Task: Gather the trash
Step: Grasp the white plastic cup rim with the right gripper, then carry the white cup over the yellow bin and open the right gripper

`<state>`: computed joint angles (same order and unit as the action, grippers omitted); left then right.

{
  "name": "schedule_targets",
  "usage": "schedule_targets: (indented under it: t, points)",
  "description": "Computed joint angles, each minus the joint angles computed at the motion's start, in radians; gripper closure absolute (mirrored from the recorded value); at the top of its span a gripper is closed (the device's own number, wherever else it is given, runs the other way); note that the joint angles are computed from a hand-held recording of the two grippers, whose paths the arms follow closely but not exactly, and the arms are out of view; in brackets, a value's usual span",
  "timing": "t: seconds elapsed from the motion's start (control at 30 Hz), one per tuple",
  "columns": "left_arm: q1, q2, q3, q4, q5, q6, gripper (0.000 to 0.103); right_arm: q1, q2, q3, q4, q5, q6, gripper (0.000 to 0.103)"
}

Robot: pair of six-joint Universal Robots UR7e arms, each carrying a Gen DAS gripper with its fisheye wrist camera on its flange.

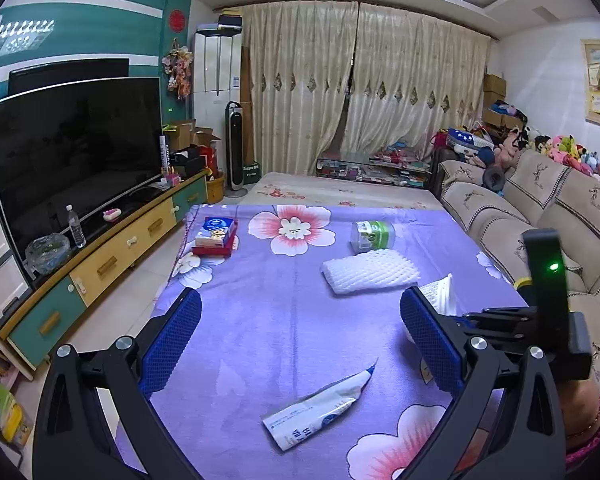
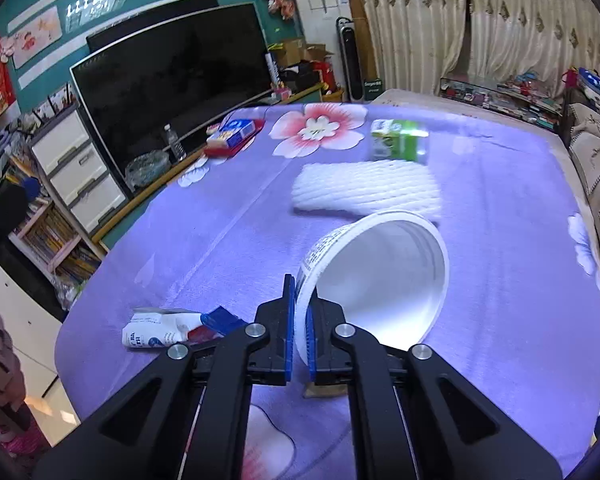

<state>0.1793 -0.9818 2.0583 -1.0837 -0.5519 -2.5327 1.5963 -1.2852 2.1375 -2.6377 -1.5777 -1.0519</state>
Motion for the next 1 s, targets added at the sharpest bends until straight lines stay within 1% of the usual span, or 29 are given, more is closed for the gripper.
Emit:
schedule_targets:
  t: [0.27,0.37,0.47,0.6,0.7,0.87,1.0]
  points:
    - [0.032,0.027,-0.020,-0.058,0.039,0.072,0.005,-0.057,-0.064,-0.039,0.004,0.053,0.019,0.098]
    - [0.048,0.038,-0.028,-0.090,0.059,0.113,0.005,-0.088,-0.079,-0.068,-0.021,0.070,0.037,0.098]
    - [0.056,0.045,-0.034,-0.111,0.073,0.143,0.005,-0.118,-0.071,-0.111,-0.055,0.068,0.070,0.098]
    - [0.073,0.059,-0.049,-0.137,0.090,0.187,0.005,-0.163,-0.045,-0.181,-0.114,0.040,0.117,0.098]
    - [0.085,0.068,-0.057,-0.162,0.100,0.214,0.005,-0.193,-0.006,-0.243,-0.168,-0.008,0.148,0.098]
    - [0.103,0.079,-0.063,-0.215,0.115,0.276,0.005,-0.227,0.069,-0.340,-0.209,-0.091,0.184,0.098]
    - [0.113,0.084,-0.066,-0.241,0.122,0.314,0.005,-0.251,0.128,-0.413,-0.211,-0.149,0.202,0.098]
